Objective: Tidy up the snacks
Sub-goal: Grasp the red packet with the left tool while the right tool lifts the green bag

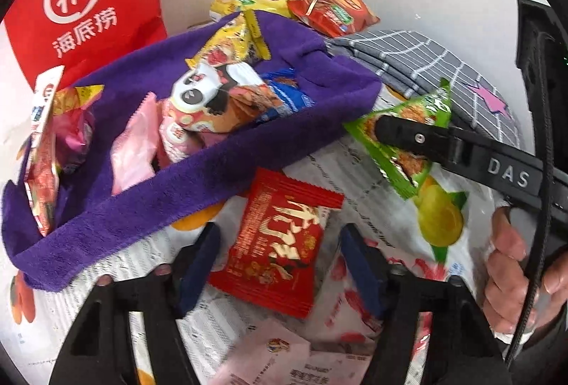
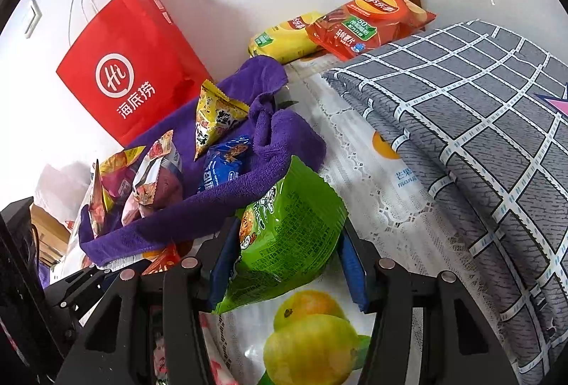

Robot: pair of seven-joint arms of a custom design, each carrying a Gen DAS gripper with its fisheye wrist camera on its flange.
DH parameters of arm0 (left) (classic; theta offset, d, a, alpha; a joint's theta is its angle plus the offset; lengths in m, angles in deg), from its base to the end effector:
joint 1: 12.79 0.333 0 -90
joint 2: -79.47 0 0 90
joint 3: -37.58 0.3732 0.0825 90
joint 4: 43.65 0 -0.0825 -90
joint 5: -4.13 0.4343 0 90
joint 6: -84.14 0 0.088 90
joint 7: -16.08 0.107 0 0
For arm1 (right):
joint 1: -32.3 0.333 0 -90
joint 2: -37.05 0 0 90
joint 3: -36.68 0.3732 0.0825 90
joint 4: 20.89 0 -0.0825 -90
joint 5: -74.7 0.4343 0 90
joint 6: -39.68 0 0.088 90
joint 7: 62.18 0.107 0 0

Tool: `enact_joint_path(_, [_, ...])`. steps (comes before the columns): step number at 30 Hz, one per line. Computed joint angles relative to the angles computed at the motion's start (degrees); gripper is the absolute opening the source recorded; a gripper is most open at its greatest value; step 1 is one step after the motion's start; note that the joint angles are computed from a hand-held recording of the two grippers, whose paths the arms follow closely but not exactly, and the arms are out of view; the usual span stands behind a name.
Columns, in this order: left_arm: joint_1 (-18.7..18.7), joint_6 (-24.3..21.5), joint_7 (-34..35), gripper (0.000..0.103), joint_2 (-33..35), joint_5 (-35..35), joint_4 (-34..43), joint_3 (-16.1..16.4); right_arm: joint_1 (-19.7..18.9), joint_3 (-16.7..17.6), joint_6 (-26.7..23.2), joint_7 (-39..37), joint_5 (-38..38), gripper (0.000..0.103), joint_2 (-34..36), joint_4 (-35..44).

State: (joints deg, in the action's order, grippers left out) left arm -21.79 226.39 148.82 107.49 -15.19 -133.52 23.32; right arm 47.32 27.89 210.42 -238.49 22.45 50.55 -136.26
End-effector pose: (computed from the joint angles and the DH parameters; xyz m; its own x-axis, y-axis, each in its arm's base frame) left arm 0.7427 -0.2797 0.4414 -0.7763 -0.6279 0.0563 -0.5559 0.6397 -0.5308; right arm 0.6661 0.1343 0.4261 -0.4460 -0.8089 -0.3831 -0.5303 0.5836 -0.6150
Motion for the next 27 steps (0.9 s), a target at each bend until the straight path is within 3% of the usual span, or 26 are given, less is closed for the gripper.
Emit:
enact_joint_path(2, [0.12,0.66,-0.08,0.048,0.1,-0.28,0.0,0.02,0.11,-0.09,-0.11,0.14,-0.24,0.054,0.01,0.03])
enact_joint_path(5, [1.2,-1.19,-0.15,0.041,0.39,-2.08,0.97,-0.64,0.26,-0.28,-0.15,0.74,-0.84,0.054,-0.01,0.08])
enact_joint_path(13, [4.78,-4.23,6.59,0.04,-1.35,-10.56,0.55,-3.42,0.62,-0.87,-0.05,4.11,-4.03,0.054,-0.2,0.08])
enact_joint_path(27, [6.65,-5.63,10.25,0.04,-2.26,-20.58,1.75,-3.04,-0.31,0.27,-1.27,11.53,-12.86,0.054,-1.49,0.05])
